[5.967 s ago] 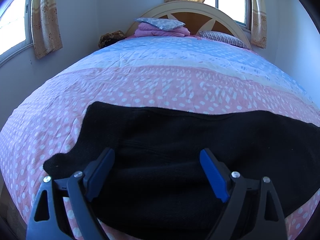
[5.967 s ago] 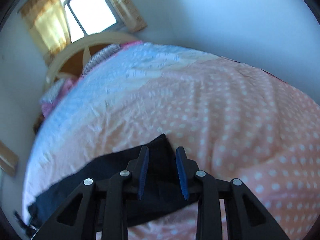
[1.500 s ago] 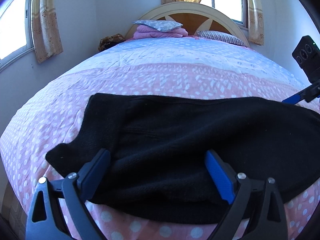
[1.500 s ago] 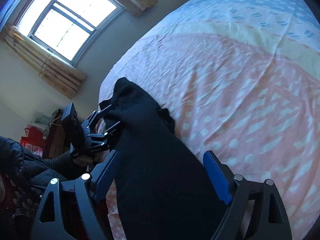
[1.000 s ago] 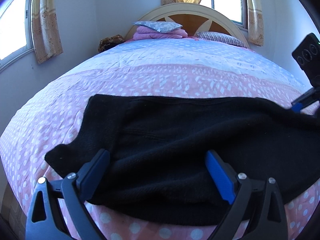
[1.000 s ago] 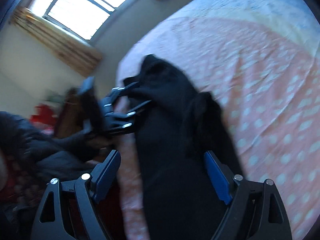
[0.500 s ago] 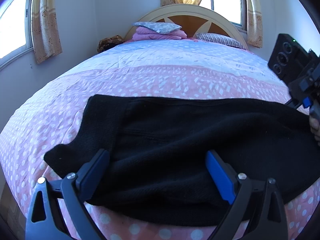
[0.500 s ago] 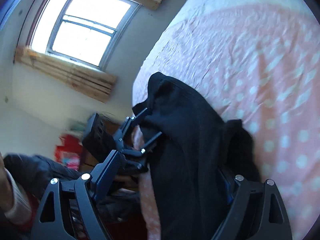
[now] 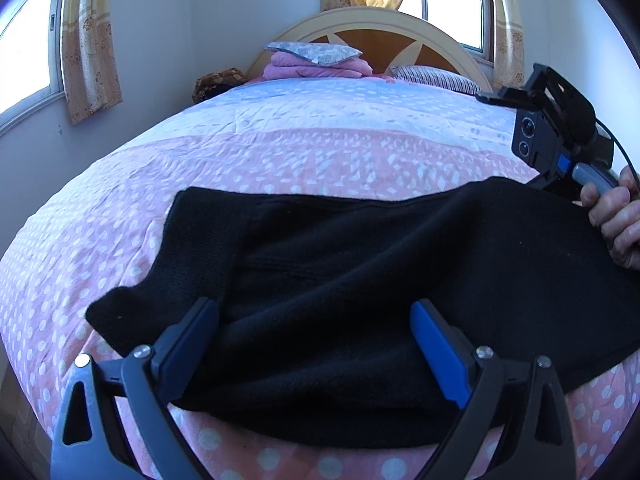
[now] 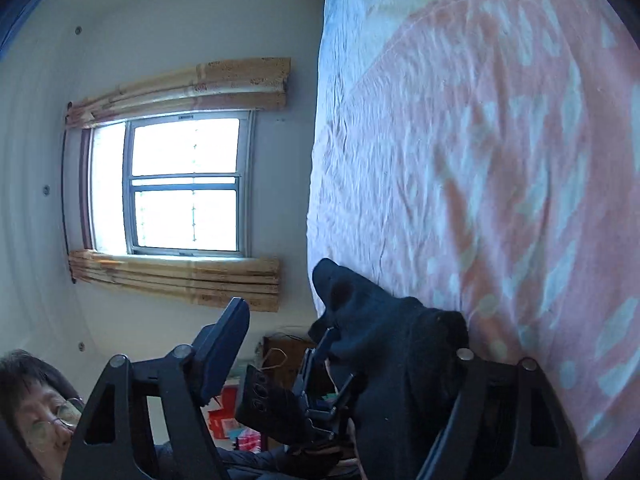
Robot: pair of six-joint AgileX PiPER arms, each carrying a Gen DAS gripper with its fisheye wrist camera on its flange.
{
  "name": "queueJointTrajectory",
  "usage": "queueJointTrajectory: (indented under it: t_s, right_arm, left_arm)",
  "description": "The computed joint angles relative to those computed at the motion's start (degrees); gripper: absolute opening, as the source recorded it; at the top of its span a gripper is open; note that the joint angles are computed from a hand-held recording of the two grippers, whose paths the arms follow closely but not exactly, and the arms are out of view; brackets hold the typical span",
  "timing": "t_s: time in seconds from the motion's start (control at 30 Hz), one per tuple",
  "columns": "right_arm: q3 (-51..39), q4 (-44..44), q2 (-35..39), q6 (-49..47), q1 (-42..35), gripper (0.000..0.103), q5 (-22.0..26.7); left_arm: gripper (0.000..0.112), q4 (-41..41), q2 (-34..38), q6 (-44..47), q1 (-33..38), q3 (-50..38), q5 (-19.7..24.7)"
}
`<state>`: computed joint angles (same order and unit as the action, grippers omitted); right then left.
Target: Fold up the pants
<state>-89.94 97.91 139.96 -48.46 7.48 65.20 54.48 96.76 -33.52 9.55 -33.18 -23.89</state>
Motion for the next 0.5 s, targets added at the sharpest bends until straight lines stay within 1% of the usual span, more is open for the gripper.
queueJointTrajectory:
  t_s: [0.1,0.13,0.17,0.2,0.23,0.27,0.33,0.37,0.4,0.43,0.47,0.5]
  right_arm:
    - [-0.2,-4.7,-1.1,2.1,-0.7,0.076,0.0]
    - [0.5,-6.9,-2.4,2.6,-0.8,0.074,-1.6]
    - [1.6,-7.0,-3.1,1.8,-0.9,0.073,-2.7]
    - [4.4,-6.7,-5.6,0.0,-1.9,0.073,-5.0]
    - [7.4,-7.4,-9.0,-1.1,-2.9,0.073,-9.3]
    - [10.2,-9.8,-13.2,-1.3,-3.4,0.073,-15.1]
    - [14.8,-16.6,-21.3,-0.2,-2.3,0.073,-26.1]
    - [17.0,-18.4,-24.5,-0.1,-1.0,0.073,-29.2]
    - [18.8,-18.9,-26.5,-0.6,0.0,0.072,-30.7]
    - [20.7,-19.4,-28.8,-1.2,2.4,0.063,-33.2]
    - [21.9,-22.3,-30.6,-0.1,5.8,0.055,-36.4]
    - [22.4,-26.8,-31.5,3.3,9.4,0.042,-40.1]
  left_arm:
    - [0.099,1.7,0.1,-1.4,0.4,-0.3,-0.2]
    - [0.099,1.7,0.1,-1.4,0.5,-0.2,-0.3]
    - [0.099,1.7,0.1,-1.3,0.6,-0.2,-0.5]
    - [0.099,1.8,0.2,-1.5,0.7,-0.2,-0.7]
    - [0.099,1.8,0.2,-1.4,0.8,-0.1,-0.8]
    - [0.099,1.6,0.2,-1.1,0.8,0.0,-0.9]
    - [0.099,1.1,0.1,-0.4,0.8,0.2,-1.0]
    - [0.099,0.7,0.0,0.1,0.7,0.3,-0.9]
    - [0.099,0.7,0.0,0.1,0.7,0.4,-0.9]
    - [0.099,0.8,0.0,0.0,0.7,0.3,-0.9]
    - [0.099,0.9,0.0,-0.1,0.7,0.3,-0.9]
    - [0.099,0.9,0.0,-0.1,0.7,0.3,-0.9]
